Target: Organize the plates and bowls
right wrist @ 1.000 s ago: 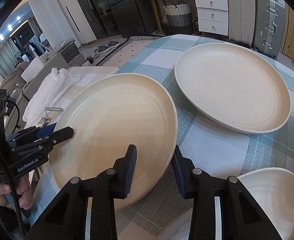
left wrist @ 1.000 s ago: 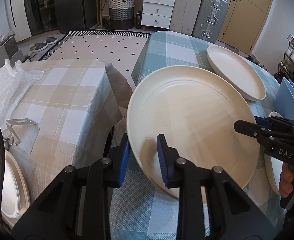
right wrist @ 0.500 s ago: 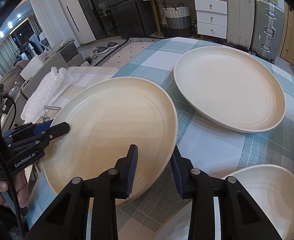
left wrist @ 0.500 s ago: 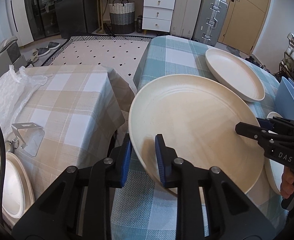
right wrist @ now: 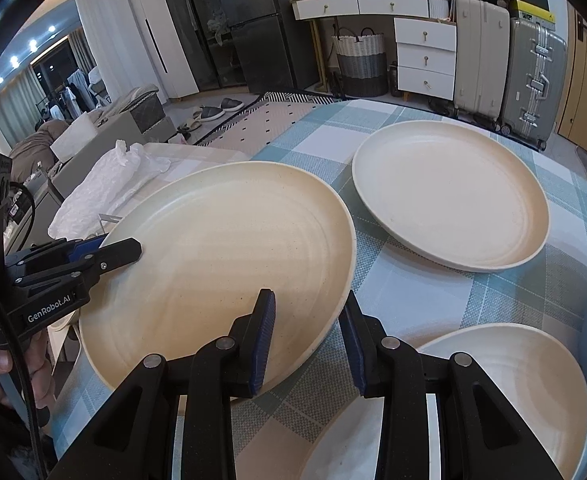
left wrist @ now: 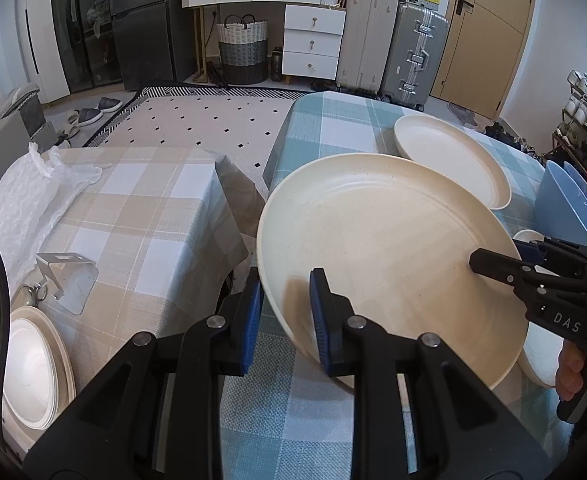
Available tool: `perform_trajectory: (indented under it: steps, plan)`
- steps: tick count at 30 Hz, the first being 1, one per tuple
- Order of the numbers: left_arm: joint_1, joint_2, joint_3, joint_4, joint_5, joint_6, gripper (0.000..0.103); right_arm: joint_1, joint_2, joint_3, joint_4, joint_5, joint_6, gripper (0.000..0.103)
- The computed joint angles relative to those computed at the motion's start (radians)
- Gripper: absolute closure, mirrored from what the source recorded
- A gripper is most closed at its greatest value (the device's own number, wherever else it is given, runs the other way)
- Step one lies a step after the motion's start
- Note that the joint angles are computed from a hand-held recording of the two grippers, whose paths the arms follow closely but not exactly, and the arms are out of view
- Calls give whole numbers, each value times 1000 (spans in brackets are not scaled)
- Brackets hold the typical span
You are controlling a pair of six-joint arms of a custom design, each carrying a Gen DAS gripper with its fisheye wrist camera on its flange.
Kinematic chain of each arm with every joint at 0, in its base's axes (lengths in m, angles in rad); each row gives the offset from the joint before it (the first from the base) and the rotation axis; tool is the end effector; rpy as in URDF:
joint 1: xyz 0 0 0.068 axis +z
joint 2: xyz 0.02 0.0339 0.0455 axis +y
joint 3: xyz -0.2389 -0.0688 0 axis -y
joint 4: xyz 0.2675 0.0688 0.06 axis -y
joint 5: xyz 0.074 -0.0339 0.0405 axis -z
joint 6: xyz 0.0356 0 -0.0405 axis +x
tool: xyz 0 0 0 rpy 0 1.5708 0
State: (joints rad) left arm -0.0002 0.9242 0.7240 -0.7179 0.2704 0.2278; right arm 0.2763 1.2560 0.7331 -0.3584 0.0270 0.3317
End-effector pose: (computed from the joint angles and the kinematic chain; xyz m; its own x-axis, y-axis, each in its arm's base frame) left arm 0.2159 -0.0096 0.2237 -0.7372 0.2178 -0.6396 0.3376 0.9387 -0.0696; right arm 0.2672 0.0748 0.1745 -0.7853 0.1157 -0.6083 -0.0005 0.9823 0.1875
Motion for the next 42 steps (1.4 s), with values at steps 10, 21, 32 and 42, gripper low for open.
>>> perform_trajectory:
  steps: [10, 21, 32, 42]
  plan:
    - [-75, -152, 16, -104, -22, -45, 83, 19, -217, -80, -80, 47, 16, 69]
    - [-234, -294, 50, -220, -98, -137, 83, 23, -462, -132, -231, 98, 25, 69]
    - [-575, -364, 106, -302, -306, -330, 83, 28, -718, -156, -439, 153, 39, 69]
    - [-915, -337, 135, -331, -514, -519, 83, -5, -940, -150, -662, 175, 45, 69]
